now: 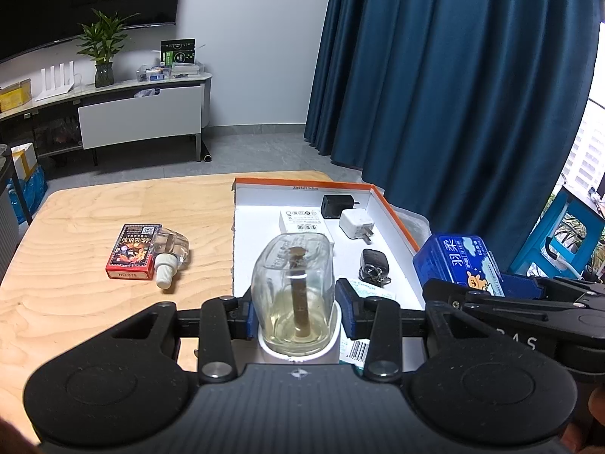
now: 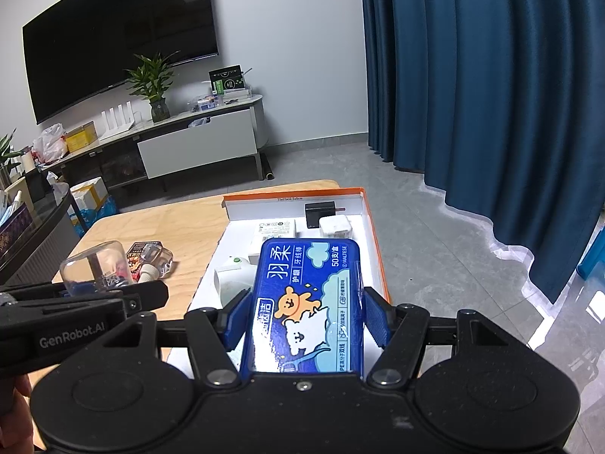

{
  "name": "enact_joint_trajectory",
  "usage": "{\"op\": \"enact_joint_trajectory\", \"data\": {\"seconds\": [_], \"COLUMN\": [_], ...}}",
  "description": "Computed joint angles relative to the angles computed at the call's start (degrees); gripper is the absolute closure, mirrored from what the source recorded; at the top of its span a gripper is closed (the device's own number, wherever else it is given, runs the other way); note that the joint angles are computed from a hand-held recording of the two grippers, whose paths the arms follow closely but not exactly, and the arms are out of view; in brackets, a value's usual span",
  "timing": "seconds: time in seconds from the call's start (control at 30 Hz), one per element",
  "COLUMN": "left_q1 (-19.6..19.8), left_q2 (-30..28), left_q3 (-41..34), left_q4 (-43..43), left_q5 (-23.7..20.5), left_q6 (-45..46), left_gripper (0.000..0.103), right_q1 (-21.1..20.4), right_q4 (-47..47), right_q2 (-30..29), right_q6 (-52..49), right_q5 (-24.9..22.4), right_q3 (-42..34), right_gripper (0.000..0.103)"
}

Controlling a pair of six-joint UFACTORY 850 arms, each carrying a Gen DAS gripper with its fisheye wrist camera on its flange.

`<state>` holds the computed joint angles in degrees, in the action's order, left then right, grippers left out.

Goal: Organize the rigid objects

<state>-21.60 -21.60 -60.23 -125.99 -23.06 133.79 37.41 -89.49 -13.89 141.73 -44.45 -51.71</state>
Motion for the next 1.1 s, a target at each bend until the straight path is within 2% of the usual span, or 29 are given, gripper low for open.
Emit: {"op": "enact_joint_trajectory", "data": {"seconds": [1.1], "left_q1": [0.23], "left_q2": [-0.45], "left_q3": [-0.63], "left_q4": [1.65], "left_q5": [0.16], "left_q6": [-1.62], "left_gripper": [0.063], "right_q1": [-0.86], "right_q4": [0.29], "right_q2": [-1.16], "right_q6": [-0.79], "right_q5": [1.0], "right_q3": [-0.82], "right_gripper": [0.028]}}
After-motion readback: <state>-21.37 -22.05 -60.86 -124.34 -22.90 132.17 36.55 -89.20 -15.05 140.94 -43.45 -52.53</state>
